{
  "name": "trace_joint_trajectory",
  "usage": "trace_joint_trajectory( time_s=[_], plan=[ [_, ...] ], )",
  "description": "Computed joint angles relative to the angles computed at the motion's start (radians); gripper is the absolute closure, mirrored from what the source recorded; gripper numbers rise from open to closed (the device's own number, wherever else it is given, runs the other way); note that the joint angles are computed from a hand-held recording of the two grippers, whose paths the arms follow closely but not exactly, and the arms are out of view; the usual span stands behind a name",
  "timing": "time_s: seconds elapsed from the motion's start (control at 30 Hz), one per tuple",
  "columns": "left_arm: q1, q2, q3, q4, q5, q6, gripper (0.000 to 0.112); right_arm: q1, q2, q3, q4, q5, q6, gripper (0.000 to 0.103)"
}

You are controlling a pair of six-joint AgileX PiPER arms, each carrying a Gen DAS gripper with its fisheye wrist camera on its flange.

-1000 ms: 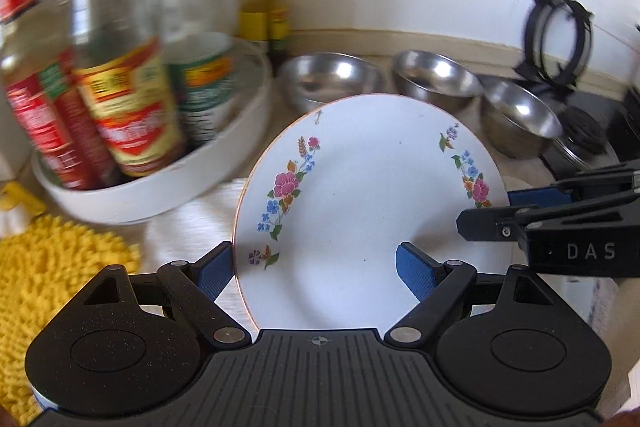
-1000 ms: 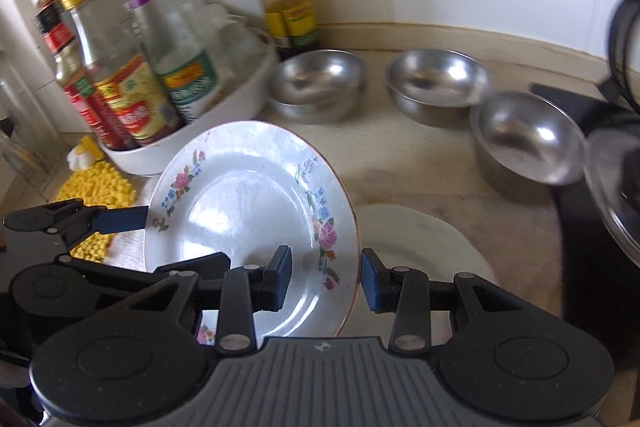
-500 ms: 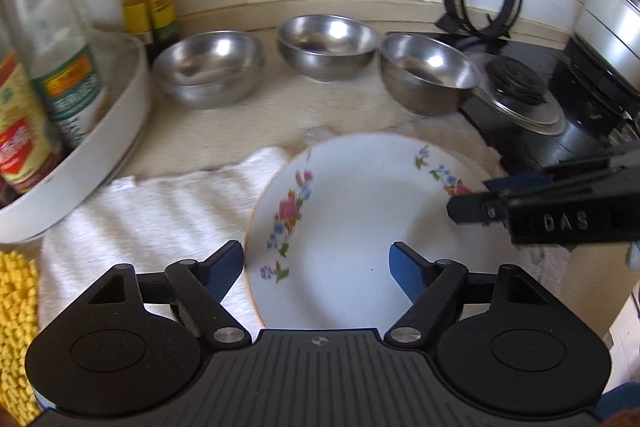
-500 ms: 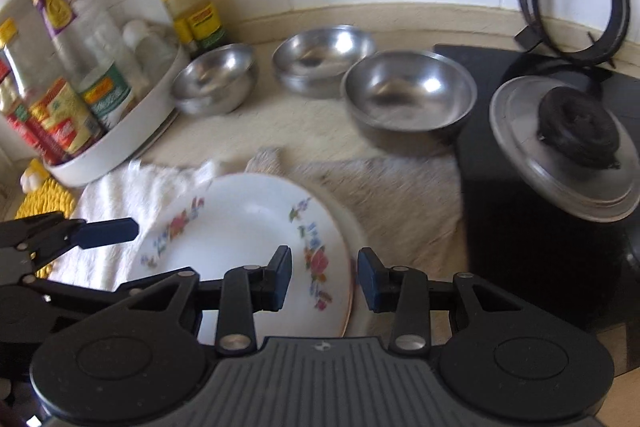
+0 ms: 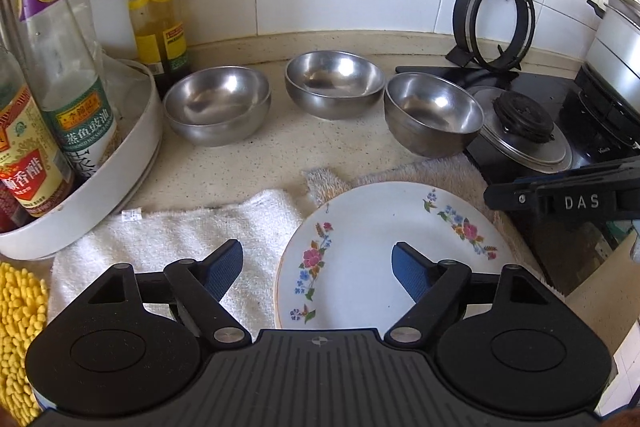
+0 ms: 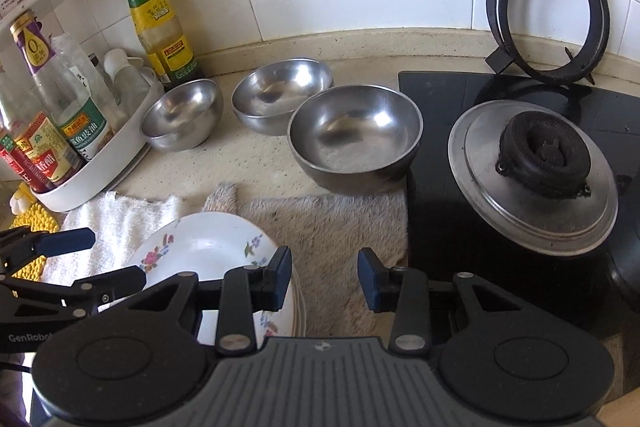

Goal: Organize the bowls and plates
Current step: 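Carry the floral plate onto the stacked pink-flowered plates and release, then move the left gripper to a steel bowl and grasp its rim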

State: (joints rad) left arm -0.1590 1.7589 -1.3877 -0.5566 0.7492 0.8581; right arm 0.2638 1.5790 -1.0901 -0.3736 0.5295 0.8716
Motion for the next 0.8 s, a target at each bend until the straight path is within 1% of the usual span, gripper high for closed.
trace_joint_trajectory(
  time_s=[0.27,0.4,0.5,0.6,0.67,0.8],
  plan=[
    [-0.033,-0.005,-0.004,0.065,-0.038,-0.108,0.025,-0.067,0.001,0.019,0.117,-0.049,-0.161,0.063],
    [-0.067,-0.007,-0.003,0.096,-0.061,-0.148,0.025,-0.114,-0.002,0.016,0.187,-0.057,-0.264,0.063],
    [-0.099,0.001,-0.017,0.127,-0.074,-0.188,0.025,-0.15,-0.005,0.005,0.198,-0.061,-0.309,0.063],
    [-0.132,0.016,-0.045,0.153,-0.081,-0.226,0.025,-0.187,0.004,-0.022,0.228,-0.06,-0.381,0.063],
    [-0.156,0.024,-0.063,0.17,-0.095,-0.249,0.024,-0.221,0.026,-0.057,0.268,-0.053,-0.458,0.063],
    [-0.196,0.06,-0.124,0.208,-0.103,-0.309,0.023,-0.285,0.079,-0.133,0.39,-0.033,-0.623,0.063]
  ],
)
